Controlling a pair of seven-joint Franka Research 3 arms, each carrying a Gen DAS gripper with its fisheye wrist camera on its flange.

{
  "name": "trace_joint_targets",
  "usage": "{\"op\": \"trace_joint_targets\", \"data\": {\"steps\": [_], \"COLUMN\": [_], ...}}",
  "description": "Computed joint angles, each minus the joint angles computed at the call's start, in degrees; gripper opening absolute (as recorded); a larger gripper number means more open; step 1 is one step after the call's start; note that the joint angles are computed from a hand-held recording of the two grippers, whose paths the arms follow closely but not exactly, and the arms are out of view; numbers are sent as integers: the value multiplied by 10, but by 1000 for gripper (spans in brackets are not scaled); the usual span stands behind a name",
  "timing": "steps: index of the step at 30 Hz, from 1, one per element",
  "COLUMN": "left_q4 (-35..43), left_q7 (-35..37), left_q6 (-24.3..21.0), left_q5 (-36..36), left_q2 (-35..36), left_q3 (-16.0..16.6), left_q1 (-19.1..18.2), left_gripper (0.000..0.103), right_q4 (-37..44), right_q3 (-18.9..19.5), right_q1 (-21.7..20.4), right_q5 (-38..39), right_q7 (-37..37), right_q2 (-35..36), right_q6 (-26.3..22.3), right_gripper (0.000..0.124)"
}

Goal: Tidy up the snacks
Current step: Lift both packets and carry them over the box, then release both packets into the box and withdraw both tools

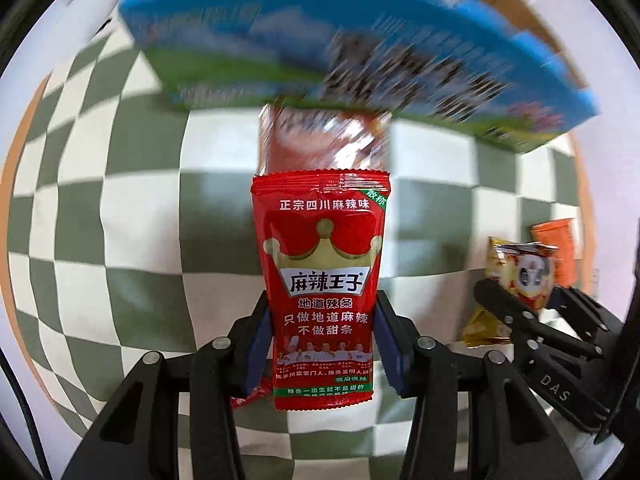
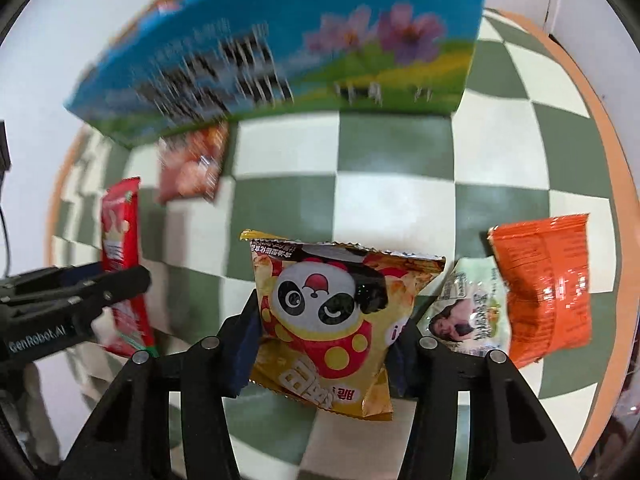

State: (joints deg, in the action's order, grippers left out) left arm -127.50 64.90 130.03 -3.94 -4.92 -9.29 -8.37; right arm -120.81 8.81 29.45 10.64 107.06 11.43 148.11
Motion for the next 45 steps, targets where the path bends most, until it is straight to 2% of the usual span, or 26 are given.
{"op": "trace_joint_targets", "data": {"steps": [5, 11, 16, 24, 30, 31, 32, 33, 34, 37, 45], "left_q4": [49, 173, 321, 578, 705, 718, 724, 726, 721, 684, 588], "left_q7": [37, 86, 91, 66, 53, 49, 43, 40, 40, 46, 53], "left_q6": [-3, -10, -47, -172, -256, -266, -275, -281, -279, -257, -201], "left_q5": [-34, -65, -45, -49, -24, -24, -24, -31, -38, -30, -17], "left_q2": [-13, 39, 140, 339, 436, 447, 455, 461, 463, 444, 377], "left_q3": [2, 5, 0, -21, -26, -27, -27, -30, -34, -31, -26], "left_q1": [-7, -2, 17, 41, 32, 32, 32, 36, 41, 40, 45], "left_gripper": [45, 45, 45, 45, 47, 48, 50, 53, 59, 72, 73], "right_q4": [7, 125, 263, 530, 631, 638, 655, 671, 673, 669, 653], "right_q3": [8, -5, -20, -42, -45, -46, -50, -55, -61, -63, -73], "right_q1": [-25, -50, -45, -46, -47, -47, -46, -42, -38, -39, -26], "right_q5": [81, 110, 43, -5, -5, -3, -6, -15, -22, -28, -55], "right_q7": [-61, -118, -110, -97, -93, -86, -77, -72, -66, -60, -40], "right_q2": [-53, -42, 34, 217, 304, 310, 324, 336, 340, 342, 324], "right_q6": [-13, -66, -91, -222, -290, -299, -312, -325, -326, -325, -326], "right_gripper": [55, 55, 55, 55, 56, 62, 81, 89, 92, 92, 95]}}
